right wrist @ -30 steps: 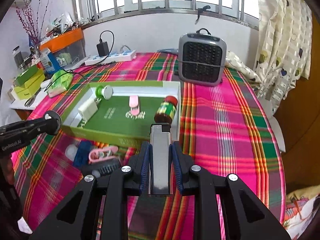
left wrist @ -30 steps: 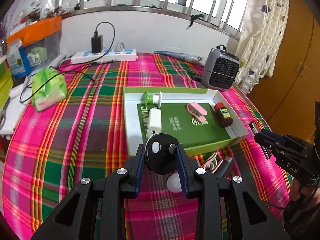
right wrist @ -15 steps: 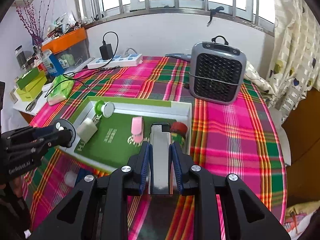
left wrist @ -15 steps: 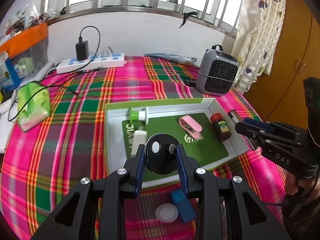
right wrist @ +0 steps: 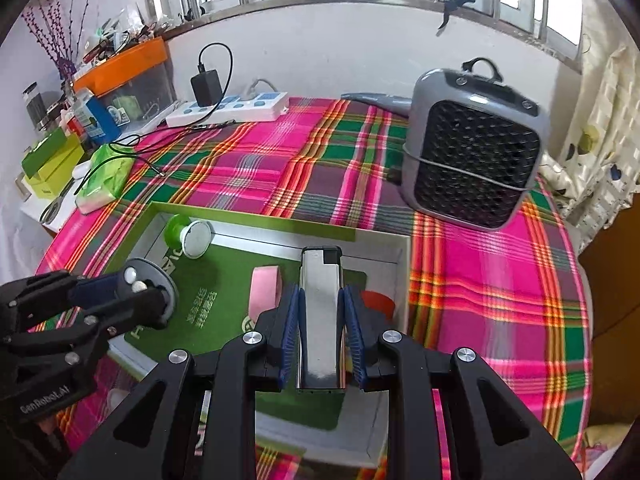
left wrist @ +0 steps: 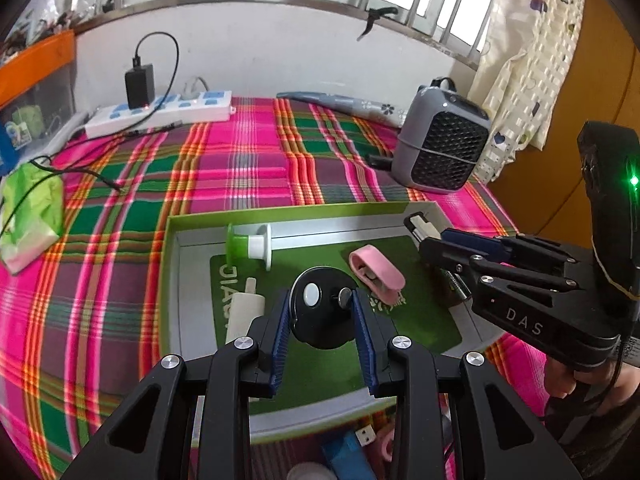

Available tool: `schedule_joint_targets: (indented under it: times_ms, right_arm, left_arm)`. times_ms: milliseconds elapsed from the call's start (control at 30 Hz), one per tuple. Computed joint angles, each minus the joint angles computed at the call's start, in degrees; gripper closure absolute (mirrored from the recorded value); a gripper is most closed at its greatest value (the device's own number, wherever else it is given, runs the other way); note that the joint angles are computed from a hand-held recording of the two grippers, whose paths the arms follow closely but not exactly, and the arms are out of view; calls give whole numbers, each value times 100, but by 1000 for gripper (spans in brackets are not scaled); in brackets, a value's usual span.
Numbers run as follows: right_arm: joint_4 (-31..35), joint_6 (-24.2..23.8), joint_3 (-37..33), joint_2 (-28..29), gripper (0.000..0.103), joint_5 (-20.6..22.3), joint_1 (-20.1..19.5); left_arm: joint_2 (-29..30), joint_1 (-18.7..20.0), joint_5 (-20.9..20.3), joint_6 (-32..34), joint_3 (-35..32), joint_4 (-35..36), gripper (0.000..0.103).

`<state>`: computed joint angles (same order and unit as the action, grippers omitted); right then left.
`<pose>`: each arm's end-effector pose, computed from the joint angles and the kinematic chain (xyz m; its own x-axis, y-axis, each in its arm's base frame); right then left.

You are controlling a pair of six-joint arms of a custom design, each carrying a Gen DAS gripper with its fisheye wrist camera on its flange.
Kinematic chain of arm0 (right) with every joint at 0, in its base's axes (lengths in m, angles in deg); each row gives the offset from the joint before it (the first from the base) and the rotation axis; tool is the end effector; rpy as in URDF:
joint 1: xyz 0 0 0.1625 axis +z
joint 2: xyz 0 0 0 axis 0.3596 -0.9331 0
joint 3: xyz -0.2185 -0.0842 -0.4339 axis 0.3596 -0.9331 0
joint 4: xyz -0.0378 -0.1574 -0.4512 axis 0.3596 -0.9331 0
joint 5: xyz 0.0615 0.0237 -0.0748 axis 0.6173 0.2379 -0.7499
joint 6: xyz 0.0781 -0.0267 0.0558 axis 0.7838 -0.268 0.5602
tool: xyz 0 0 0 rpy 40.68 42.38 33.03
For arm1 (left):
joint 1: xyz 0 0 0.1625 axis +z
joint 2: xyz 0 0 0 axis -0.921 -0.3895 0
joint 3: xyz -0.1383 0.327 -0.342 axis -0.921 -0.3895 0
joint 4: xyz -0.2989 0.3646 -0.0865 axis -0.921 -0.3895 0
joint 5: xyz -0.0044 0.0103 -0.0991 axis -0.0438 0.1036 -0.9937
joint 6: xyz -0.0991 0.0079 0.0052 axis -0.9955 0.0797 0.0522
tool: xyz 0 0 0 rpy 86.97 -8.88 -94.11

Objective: Organize rigid objects
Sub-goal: 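Carry the silver lighter and black fob over the green box lid, then lower the lighter and fob onto the green mat and open both tools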

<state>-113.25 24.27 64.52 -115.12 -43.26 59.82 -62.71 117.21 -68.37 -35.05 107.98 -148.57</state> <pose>-0.0198 -0.8445 0.3143 -0.6517 -0.5389 0.5338 -0.7073 0.6859 -0.1711 -0.3778 -0.7781 -0.0884 -0.8337 -0.0446 -0.5504 0.3332 0.7543 -0.5658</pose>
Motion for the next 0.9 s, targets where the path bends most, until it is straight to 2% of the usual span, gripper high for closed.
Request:
schedule_joint_targets:
  times_ms: [200, 900]
  right_arm:
    - [280, 22, -241, 194, 78, -86, 32]
    - [278, -62, -438, 463, 78, -302, 35]
  left_arm:
    - [107, 76, -12, -37, -210, 278, 74]
    - [226, 173, -52, -118, -436, 605, 74]
